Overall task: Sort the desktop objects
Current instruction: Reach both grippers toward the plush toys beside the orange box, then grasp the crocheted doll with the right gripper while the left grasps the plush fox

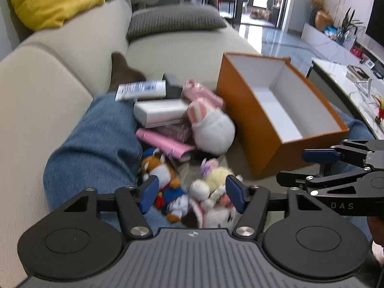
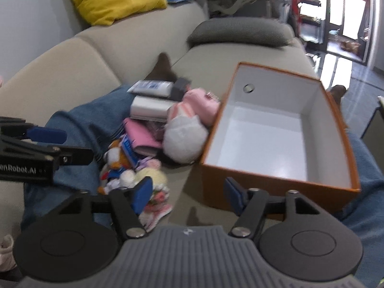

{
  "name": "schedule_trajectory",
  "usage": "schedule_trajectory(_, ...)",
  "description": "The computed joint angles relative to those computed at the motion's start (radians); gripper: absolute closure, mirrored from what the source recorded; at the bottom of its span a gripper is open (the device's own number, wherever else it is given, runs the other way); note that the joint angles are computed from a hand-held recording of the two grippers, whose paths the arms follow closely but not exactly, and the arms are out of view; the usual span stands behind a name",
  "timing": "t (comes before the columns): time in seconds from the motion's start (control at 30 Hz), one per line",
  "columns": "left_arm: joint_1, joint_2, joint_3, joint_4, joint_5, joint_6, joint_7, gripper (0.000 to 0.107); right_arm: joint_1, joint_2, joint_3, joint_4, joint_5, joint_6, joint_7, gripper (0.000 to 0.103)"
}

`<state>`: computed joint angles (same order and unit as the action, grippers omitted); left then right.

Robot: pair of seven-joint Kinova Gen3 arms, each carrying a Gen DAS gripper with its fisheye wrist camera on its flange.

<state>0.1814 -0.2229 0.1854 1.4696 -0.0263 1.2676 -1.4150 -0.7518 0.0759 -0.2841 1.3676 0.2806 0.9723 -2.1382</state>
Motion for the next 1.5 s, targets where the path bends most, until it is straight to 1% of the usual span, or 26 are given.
schedule_trajectory(0.07,-0.007,0.015,-0.011,-0.01,0.007,0.031,0.006,0.044,0.016,0.019,0.0,-0.014,-0.069,0.0,0.066,0.043)
schedule_trajectory(0.17,-0.017,0.032,-0.02,-0.018,0.009,0.06,0.026,0.045,0.038,0.058,0.003,-0.041,-0.179,0.009,0.151,0.044)
schedule_trajectory(0.27,-0.015,0.041,-0.025,-0.02,0.006,0.074,0.015,0.045,0.052,0.106,0.008,-0.076,-0.272,0.031,0.216,0.045)
schedule_trajectory(0.33,-0.016,0.051,-0.034,-0.02,0.015,0.08,0.007,0.05,0.051,0.136,0.011,-0.1,-0.311,0.044,0.246,0.046)
schedule_trajectory(0.4,-0.02,0.061,-0.043,-0.018,0.024,0.085,0.003,0.05,0.045,0.169,0.016,-0.13,-0.339,0.061,0.266,0.046)
schedule_trajectory(0.53,-0.029,0.078,-0.06,-0.012,0.038,0.087,-0.009,0.05,0.019,0.238,0.037,-0.197,-0.356,0.118,0.251,0.045)
schedule_trajectory(0.67,-0.04,0.097,-0.078,-0.013,0.065,0.087,-0.036,0.05,-0.012,0.291,0.064,-0.252,-0.338,0.172,0.204,0.045)
schedule_trajectory(0.73,-0.045,0.111,-0.083,-0.017,0.074,0.085,-0.042,0.05,-0.013,0.314,0.07,-0.271,-0.343,0.19,0.192,0.042)
schedule_trajectory(0.83,-0.049,0.136,-0.084,-0.027,0.083,0.086,-0.046,0.05,0.003,0.343,0.068,-0.286,-0.375,0.189,0.196,0.039)
schedule_trajectory(1.0,-0.049,0.171,-0.084,-0.038,0.085,0.089,-0.036,0.05,0.018,0.376,0.066,-0.298,-0.414,0.178,0.217,0.038)
schedule_trajectory(1.07,-0.046,0.184,-0.081,-0.045,0.079,0.089,-0.02,0.05,0.026,0.376,0.064,-0.292,-0.425,0.164,0.23,0.04)
schedule_trajectory(1.17,-0.035,0.208,-0.073,-0.061,0.058,0.098,0.021,0.05,0.027,0.365,0.065,-0.273,-0.424,0.141,0.245,0.048)
schedule_trajectory(1.2,-0.03,0.216,-0.069,-0.068,0.049,0.101,0.04,0.05,0.027,0.358,0.064,-0.267,-0.421,0.138,0.255,0.051)
schedule_trajectory(1.23,-0.024,0.225,-0.067,-0.074,0.043,0.103,0.054,0.05,0.023,0.351,0.066,-0.264,-0.413,0.14,0.258,0.059)
schedule_trajectory(1.27,-0.019,0.234,-0.066,-0.081,0.04,0.107,0.063,0.05,0.011,0.34,0.073,-0.267,-0.393,0.155,0.252,0.063)
schedule_trajectory(1.33,-0.004,0.256,-0.059,-0.096,0.025,0.117,0.084,0.05,-0.003,0.327,0.082,-0.267,-0.359,0.175,0.246,0.064)
schedule_trajectory(1.4,0.017,0.275,-0.053,-0.105,-0.009,0.125,0.109,0.05,-0.034,0.317,0.096,-0.274,-0.3,0.21,0.233,0.064)
schedule_trajectory(1.5,0.04,0.304,-0.053,-0.116,-0.04,0.138,0.145,0.05,-0.026,0.301,0.093,-0.251,-0.29,0.217,0.225,0.063)
